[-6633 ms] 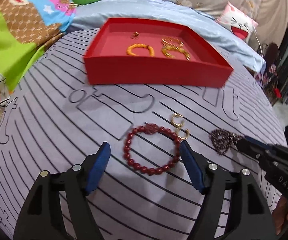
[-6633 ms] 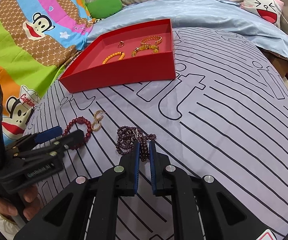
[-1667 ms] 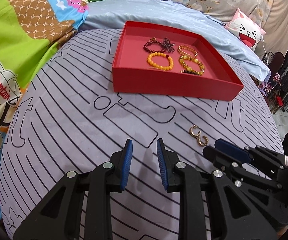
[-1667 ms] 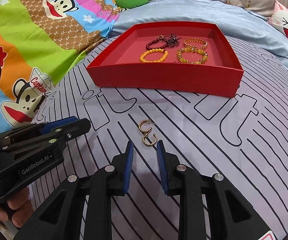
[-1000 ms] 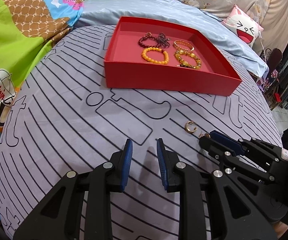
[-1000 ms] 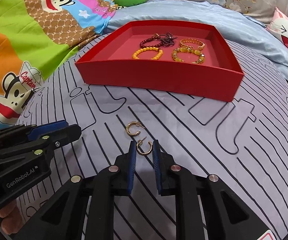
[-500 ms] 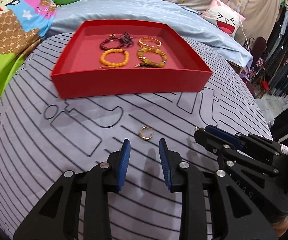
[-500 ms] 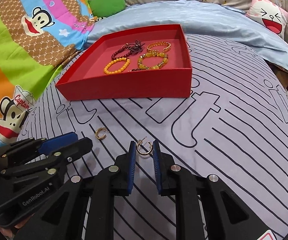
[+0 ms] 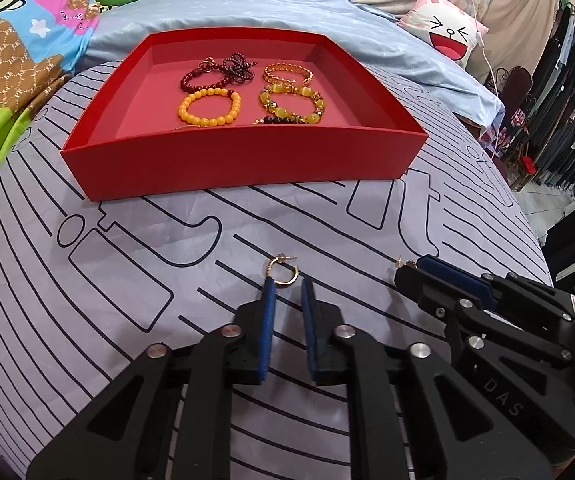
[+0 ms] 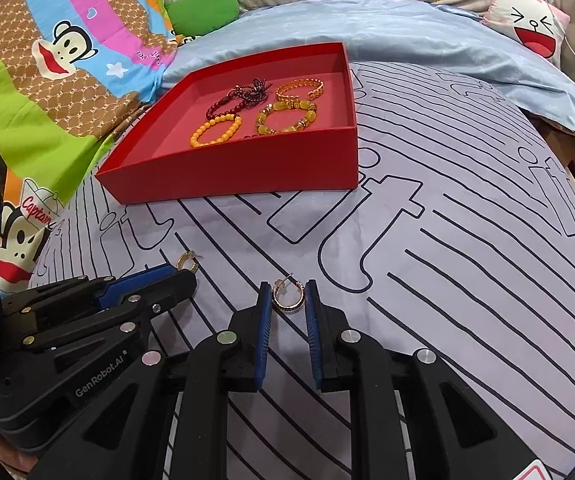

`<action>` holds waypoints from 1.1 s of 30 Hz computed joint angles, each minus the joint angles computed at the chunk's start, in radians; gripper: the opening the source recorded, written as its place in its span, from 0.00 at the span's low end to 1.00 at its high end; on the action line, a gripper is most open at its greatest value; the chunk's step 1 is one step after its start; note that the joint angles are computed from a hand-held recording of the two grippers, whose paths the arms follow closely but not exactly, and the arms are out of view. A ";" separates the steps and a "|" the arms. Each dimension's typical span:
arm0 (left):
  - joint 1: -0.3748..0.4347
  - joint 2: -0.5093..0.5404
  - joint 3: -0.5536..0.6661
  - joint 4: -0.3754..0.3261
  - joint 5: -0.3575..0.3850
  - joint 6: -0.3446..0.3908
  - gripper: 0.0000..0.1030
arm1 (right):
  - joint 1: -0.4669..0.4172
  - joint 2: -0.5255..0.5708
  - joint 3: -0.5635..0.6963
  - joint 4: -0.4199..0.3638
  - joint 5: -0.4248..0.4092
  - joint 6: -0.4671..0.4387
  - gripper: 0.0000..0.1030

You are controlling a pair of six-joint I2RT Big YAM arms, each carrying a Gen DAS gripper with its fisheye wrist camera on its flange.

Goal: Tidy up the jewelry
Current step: 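Grasp one gold hoop earring with the right tool while the left grasps the other, then carry both earrings into the red tray and open both tools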

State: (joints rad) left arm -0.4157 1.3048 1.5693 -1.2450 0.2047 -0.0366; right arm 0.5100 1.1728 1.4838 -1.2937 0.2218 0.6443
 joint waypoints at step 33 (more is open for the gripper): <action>-0.018 0.016 0.023 0.021 -0.028 -0.011 0.14 | -0.011 -0.008 0.005 0.008 -0.003 0.003 0.15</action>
